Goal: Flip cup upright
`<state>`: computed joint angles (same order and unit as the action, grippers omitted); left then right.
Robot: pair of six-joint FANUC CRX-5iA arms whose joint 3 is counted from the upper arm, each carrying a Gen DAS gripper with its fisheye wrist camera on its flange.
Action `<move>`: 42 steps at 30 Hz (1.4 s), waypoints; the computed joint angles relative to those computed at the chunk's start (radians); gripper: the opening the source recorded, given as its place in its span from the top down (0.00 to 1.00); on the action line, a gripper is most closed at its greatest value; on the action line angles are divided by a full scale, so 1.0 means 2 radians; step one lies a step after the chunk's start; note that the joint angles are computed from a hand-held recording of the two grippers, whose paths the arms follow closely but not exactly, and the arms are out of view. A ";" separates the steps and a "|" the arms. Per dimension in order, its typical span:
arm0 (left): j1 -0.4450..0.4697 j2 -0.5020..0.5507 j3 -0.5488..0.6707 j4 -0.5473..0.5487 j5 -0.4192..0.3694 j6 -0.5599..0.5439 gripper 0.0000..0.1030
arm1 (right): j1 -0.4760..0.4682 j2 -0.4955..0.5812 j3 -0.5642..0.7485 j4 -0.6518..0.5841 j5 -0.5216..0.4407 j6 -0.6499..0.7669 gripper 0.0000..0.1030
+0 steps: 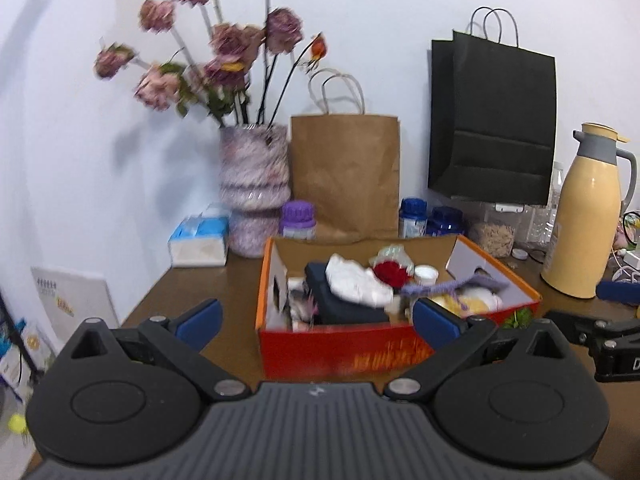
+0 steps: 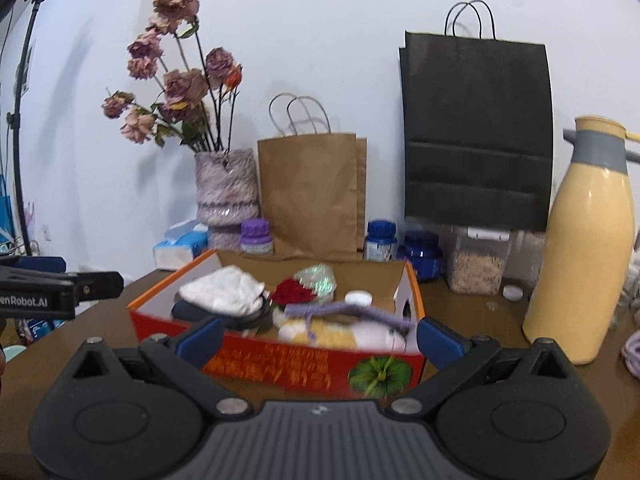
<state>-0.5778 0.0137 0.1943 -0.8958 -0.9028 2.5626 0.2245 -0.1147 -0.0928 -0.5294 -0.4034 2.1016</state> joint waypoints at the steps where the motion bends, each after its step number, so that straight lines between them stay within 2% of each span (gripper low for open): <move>1: -0.002 -0.003 -0.005 0.004 -0.005 0.000 0.00 | 0.000 -0.007 -0.010 0.008 -0.005 -0.014 0.00; 8: -0.019 -0.033 -0.044 0.024 -0.030 0.012 0.00 | 0.006 -0.044 -0.055 0.046 -0.034 -0.063 0.00; 21: -0.054 -0.063 -0.065 0.009 -0.056 0.029 0.00 | 0.027 -0.100 -0.110 0.081 -0.035 -0.103 0.00; 42: -0.059 -0.068 -0.071 0.018 -0.055 0.026 0.00 | 0.028 -0.108 -0.113 0.081 -0.038 -0.102 0.00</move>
<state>-0.6952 -0.1232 0.0525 -0.8595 -1.0123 2.6145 0.2811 -0.3309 -0.3190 -0.3675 -0.4786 1.8973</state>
